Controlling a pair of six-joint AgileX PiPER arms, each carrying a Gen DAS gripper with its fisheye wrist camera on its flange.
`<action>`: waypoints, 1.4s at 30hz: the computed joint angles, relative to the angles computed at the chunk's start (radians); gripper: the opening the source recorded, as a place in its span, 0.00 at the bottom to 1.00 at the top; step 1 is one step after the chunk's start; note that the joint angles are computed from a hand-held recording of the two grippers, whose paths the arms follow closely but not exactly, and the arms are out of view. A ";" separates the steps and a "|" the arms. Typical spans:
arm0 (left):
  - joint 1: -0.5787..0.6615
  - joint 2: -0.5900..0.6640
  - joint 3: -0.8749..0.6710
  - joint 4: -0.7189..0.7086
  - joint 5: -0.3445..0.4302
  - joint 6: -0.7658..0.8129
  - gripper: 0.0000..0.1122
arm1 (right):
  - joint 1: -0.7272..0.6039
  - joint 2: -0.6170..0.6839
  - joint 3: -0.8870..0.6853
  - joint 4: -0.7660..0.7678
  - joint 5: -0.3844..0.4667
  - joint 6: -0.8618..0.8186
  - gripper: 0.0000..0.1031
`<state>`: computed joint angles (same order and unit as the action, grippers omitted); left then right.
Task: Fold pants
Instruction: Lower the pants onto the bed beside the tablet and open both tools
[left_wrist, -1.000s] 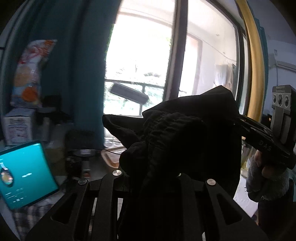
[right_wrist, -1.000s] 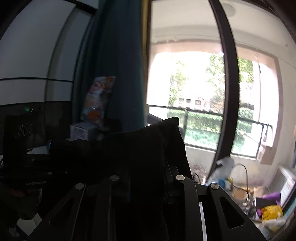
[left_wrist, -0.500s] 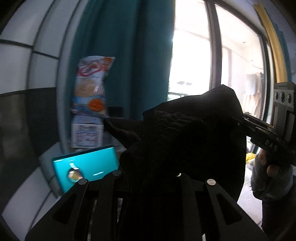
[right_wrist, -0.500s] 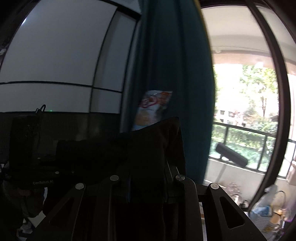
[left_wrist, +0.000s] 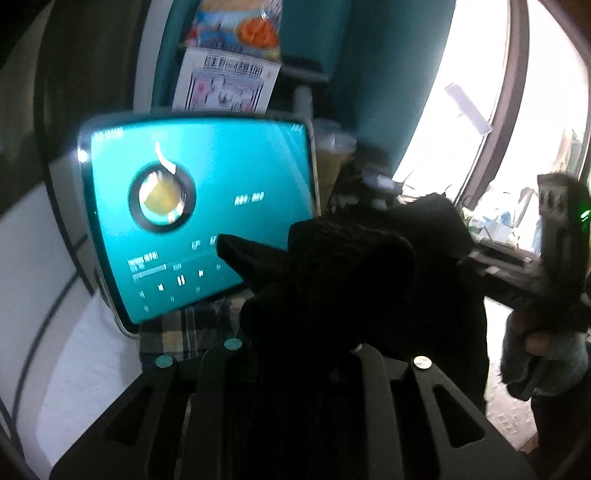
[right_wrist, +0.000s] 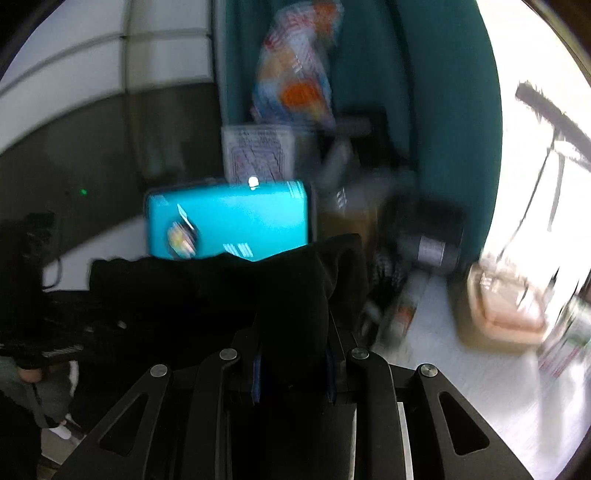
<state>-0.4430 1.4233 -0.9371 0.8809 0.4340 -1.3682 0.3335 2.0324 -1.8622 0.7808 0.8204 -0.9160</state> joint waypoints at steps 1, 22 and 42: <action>0.014 0.011 0.000 -0.018 -0.012 0.016 0.17 | -0.001 0.027 -0.013 -0.016 0.007 0.021 0.23; 0.074 0.103 -0.054 -0.110 0.018 0.073 0.49 | -0.006 0.259 -0.310 -0.169 0.165 0.244 0.31; -0.028 0.096 -0.121 -0.033 0.193 0.039 0.52 | -0.097 0.110 -0.077 -0.088 0.095 0.122 0.40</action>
<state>-0.4708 1.5196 -1.0584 0.8478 0.6266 -1.3296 0.2366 2.1428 -1.9397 0.6925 0.9151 -0.7940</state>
